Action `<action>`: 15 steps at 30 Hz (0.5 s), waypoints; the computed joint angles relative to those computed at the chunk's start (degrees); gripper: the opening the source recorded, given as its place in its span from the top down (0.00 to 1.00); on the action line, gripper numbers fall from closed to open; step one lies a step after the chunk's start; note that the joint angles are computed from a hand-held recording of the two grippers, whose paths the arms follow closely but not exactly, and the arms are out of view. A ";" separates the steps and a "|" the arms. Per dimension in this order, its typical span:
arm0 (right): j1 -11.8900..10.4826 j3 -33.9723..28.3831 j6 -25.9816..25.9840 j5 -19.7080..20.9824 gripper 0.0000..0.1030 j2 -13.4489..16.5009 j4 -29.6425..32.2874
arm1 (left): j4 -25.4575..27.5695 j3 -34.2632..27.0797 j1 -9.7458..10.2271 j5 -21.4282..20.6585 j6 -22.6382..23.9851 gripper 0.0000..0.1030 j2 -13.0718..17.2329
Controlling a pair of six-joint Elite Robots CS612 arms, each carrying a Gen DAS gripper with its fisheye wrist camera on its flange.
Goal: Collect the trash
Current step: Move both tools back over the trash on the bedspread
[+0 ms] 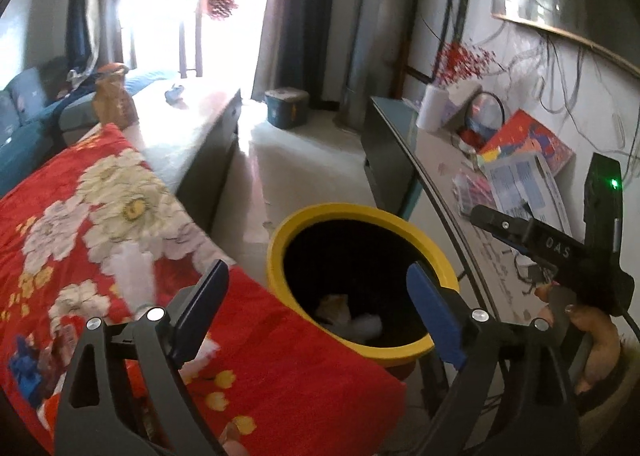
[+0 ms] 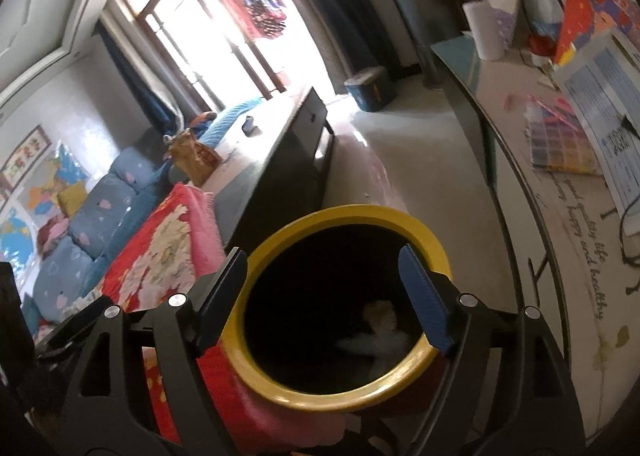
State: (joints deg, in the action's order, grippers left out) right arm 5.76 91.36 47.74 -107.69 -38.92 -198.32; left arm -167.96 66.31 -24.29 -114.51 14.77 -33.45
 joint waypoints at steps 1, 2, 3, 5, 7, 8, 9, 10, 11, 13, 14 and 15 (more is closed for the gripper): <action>0.18 -0.32 -0.77 0.20 0.31 0.05 -0.21 | -0.57 0.23 0.19 0.12 -0.83 0.14 -0.14; 0.35 -0.61 -1.52 0.32 0.31 0.10 -0.40 | -1.26 0.47 0.45 0.25 -1.84 0.14 -0.28; 0.56 -0.96 -2.38 0.31 0.31 0.16 -0.53 | -1.82 0.62 0.66 0.35 -2.51 0.13 -0.37; 0.91 -1.53 -3.75 0.42 0.29 0.22 -0.66 | -3.65 1.18 1.09 0.85 -3.93 0.12 -0.61; 1.25 -2.01 -4.87 0.57 0.29 0.26 -0.79 | -5.33 1.70 1.54 1.29 -5.13 0.11 -0.89; 1.36 -2.22 -5.37 0.74 0.29 0.29 -0.89 | -5.95 1.88 1.77 1.40 -5.45 0.10 -0.97; 1.45 -2.45 -5.94 0.96 0.29 0.30 -0.91 | -6.73 2.15 1.97 1.56 -5.85 0.10 -1.12; 1.60 -2.75 -6.57 1.20 0.29 0.33 -0.87 | -7.24 2.35 2.13 1.64 -6.07 0.10 -1.21; 1.74 -3.03 -7.10 1.42 0.28 0.39 -0.87 | -7.86 2.67 2.25 1.90 -6.45 0.10 -1.42; 1.97 -3.62 -8.24 2.07 0.28 0.55 -0.64 | -8.88 3.17 2.50 2.29 -6.85 0.09 -1.71; 2.09 -3.93 -8.79 2.33 0.28 0.62 -0.47 | -9.43 3.47 2.67 2.53 -7.11 0.09 -1.86; 2.22 -4.25 -9.33 2.58 0.28 0.71 -0.32 | -9.77 3.61 2.81 2.69 -7.32 0.09 -1.94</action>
